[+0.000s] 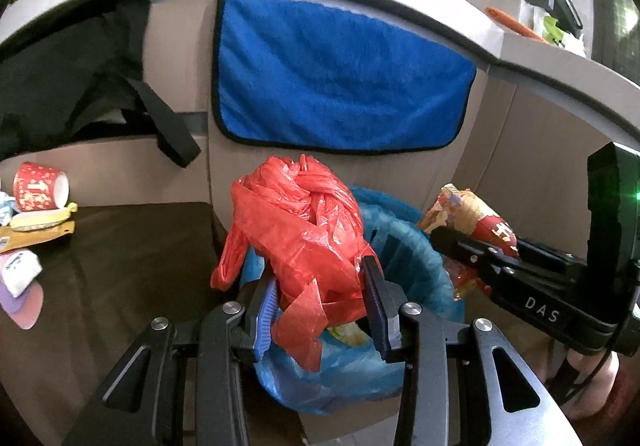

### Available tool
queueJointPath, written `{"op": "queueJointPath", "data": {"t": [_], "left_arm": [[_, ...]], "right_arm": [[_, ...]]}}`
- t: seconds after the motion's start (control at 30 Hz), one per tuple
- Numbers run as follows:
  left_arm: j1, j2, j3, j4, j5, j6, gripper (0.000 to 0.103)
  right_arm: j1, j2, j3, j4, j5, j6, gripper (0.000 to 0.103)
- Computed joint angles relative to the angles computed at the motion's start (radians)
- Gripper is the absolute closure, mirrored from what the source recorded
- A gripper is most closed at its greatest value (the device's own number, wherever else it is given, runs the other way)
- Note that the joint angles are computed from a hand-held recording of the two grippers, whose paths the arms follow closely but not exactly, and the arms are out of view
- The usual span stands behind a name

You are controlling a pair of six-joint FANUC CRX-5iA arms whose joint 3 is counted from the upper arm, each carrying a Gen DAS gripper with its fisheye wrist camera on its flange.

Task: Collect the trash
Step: 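Carry the bag and wrapper over the bin and open both tools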

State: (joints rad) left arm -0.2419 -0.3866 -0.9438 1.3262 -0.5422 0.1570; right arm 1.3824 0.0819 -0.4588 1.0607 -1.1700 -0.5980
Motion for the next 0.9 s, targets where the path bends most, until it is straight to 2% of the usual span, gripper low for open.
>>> {"op": "queueJointPath", "data": {"t": [0.2,0.4,0.73,0.8,0.83,0.87,0.9], "left_arm": [[-0.042,0.066,0.017,0.028,0.027,-0.028,0.063],[-0.057,0.122,0.038,0.009,0.046,-0.005,0.063],[-0.05,0.181,0.075,-0.027,0.02,0.033,0.063],[-0.027,0.194,0.089,-0.056,-0.014,0.063,0.063],[-0.016,0.203,0.095,-0.056,-0.037,0.071,0.06],[-0.003,0.215,0.103,-0.057,-0.064,0.075,0.056],[0.018,0.228,0.118,-0.086,-0.102,0.093,0.054]], "right_arm": [[-0.033,-0.019,-0.04,-0.003,0.057,-0.038,0.08],[-0.06,-0.027,-0.067,0.002,0.098,-0.061,0.08],[-0.092,-0.024,-0.086,0.001,0.149,-0.093,0.079],[-0.095,-0.027,-0.092,0.006,0.155,-0.103,0.076],[-0.094,-0.026,-0.092,0.01,0.148,-0.11,0.071],[-0.092,-0.025,-0.09,0.013,0.141,-0.112,0.056],[-0.09,-0.023,-0.087,0.016,0.132,-0.116,0.049]]}}
